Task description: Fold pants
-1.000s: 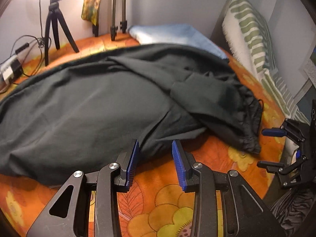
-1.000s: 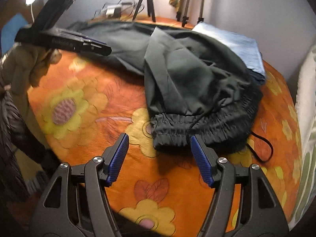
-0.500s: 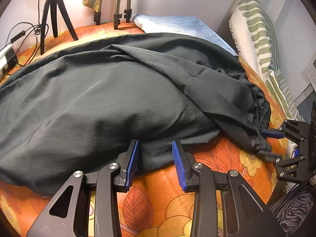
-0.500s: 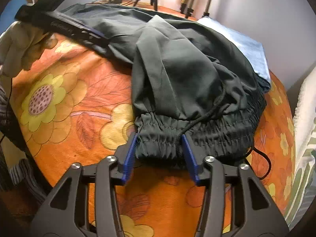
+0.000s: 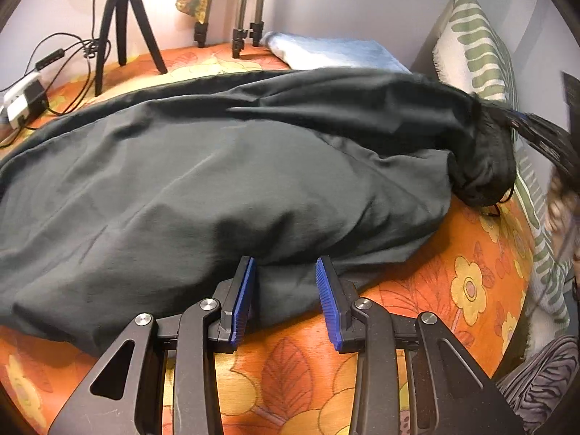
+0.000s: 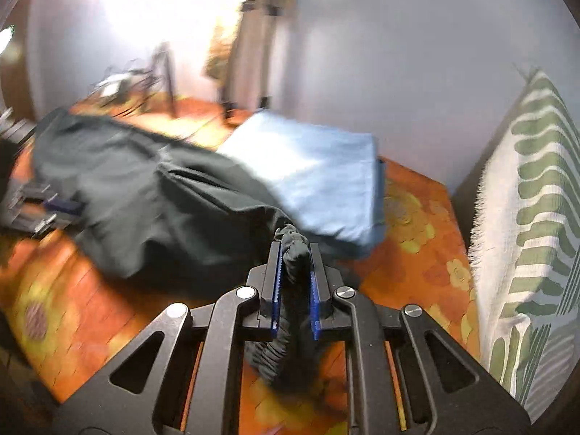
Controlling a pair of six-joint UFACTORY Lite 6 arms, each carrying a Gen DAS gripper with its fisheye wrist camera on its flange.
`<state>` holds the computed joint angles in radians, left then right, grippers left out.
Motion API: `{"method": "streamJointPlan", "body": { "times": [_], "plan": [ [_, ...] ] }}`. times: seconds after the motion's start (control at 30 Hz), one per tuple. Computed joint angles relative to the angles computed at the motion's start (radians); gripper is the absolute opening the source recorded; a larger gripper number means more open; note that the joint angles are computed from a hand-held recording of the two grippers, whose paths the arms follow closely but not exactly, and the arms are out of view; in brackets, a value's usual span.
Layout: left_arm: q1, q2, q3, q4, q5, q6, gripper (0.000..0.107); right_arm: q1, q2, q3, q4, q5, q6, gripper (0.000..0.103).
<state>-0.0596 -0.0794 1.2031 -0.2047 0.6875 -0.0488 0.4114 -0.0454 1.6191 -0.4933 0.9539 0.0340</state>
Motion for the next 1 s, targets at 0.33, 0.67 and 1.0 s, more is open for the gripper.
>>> {"method": "streamJointPlan", "body": {
  "times": [0.33, 0.67, 1.0],
  "plan": [
    [0.038, -0.065, -0.021, 0.009, 0.027, 0.022, 0.033, -0.214, 0.487, 0.487, 0.013, 0.079, -0.050, 0.035],
    [0.238, -0.281, -0.062, -0.052, 0.110, 0.155, 0.033, -0.076, 0.131, 0.205, -0.050, 0.093, 0.145, 0.066],
    [0.122, -0.348, -0.149, -0.047, 0.117, 0.163, 0.034, -0.137, -0.291, -0.342, 0.206, 0.048, 0.484, 0.077]
  ]
}}
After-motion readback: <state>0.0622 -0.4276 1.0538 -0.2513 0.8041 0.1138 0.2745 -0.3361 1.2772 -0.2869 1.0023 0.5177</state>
